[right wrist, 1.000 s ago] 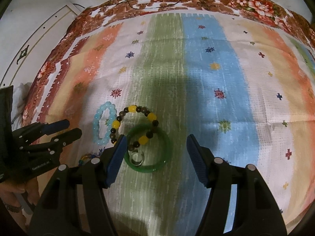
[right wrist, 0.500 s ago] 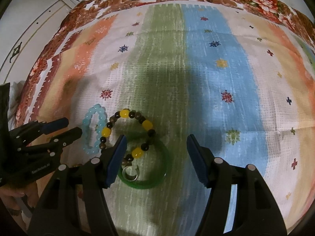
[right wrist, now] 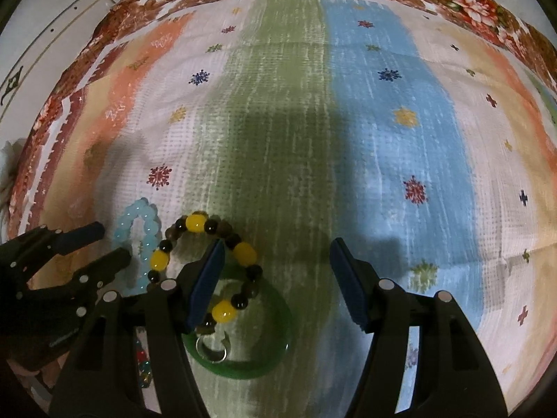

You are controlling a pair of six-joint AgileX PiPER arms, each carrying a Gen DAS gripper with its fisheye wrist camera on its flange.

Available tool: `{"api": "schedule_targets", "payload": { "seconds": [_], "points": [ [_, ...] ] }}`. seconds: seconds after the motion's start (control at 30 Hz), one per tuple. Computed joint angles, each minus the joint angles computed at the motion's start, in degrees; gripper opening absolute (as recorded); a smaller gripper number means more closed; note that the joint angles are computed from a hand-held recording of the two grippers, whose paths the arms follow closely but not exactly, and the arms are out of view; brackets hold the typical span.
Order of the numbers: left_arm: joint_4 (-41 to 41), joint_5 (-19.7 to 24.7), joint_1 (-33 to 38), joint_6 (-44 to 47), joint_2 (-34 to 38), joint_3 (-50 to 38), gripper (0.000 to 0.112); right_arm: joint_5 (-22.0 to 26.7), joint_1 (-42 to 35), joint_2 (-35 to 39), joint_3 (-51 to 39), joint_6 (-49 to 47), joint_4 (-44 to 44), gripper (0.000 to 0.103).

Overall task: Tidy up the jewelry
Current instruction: 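Grasp light blue bracelet with left tool while right tool grasps black-yellow bead bracelet, then lift and carry light blue bracelet with left tool while right tool carries black-yellow bracelet to tin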

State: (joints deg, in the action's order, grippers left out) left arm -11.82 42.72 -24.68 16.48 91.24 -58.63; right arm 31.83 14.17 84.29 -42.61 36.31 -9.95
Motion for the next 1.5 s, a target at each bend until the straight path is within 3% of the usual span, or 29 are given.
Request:
{"api": "schedule_targets", "payload": {
  "seconds": [0.3, 0.37, 0.43, 0.7, 1.07, 1.5],
  "points": [
    [1.00, -1.06, -0.48, 0.01, -0.04, 0.67, 0.045, 0.23, 0.72, 1.36, -0.27, 2.65, -3.70, 0.050],
    [3.38, -1.79, -1.17, -1.57, -0.26, 1.17, 0.038, 0.08, 0.63, 1.41, -0.24, 2.11, -3.61, 0.036],
    [5.41, -2.14, -1.41, -2.64, -0.37, 1.24, 0.011, -0.10, 0.55, 0.85, 0.25, 1.64, -3.44, 0.013],
    [1.83, -0.20, 1.41, -0.64, -1.60, 0.83, 0.011, 0.70, 1.78, -2.18, 0.90, 3.68, -5.00, 0.013],
    [-8.42, 6.08, 7.09, 5.41, -9.28, 0.43, 0.011, 7.55, 7.89, -11.28, 0.96, 9.10, -6.85, 0.013],
    [-9.56, 9.30, 7.32, 5.58, -17.17, 2.41, 0.011, 17.17, 14.29, -22.56, 1.78, 15.62, -10.39, 0.013]
  ]
}}
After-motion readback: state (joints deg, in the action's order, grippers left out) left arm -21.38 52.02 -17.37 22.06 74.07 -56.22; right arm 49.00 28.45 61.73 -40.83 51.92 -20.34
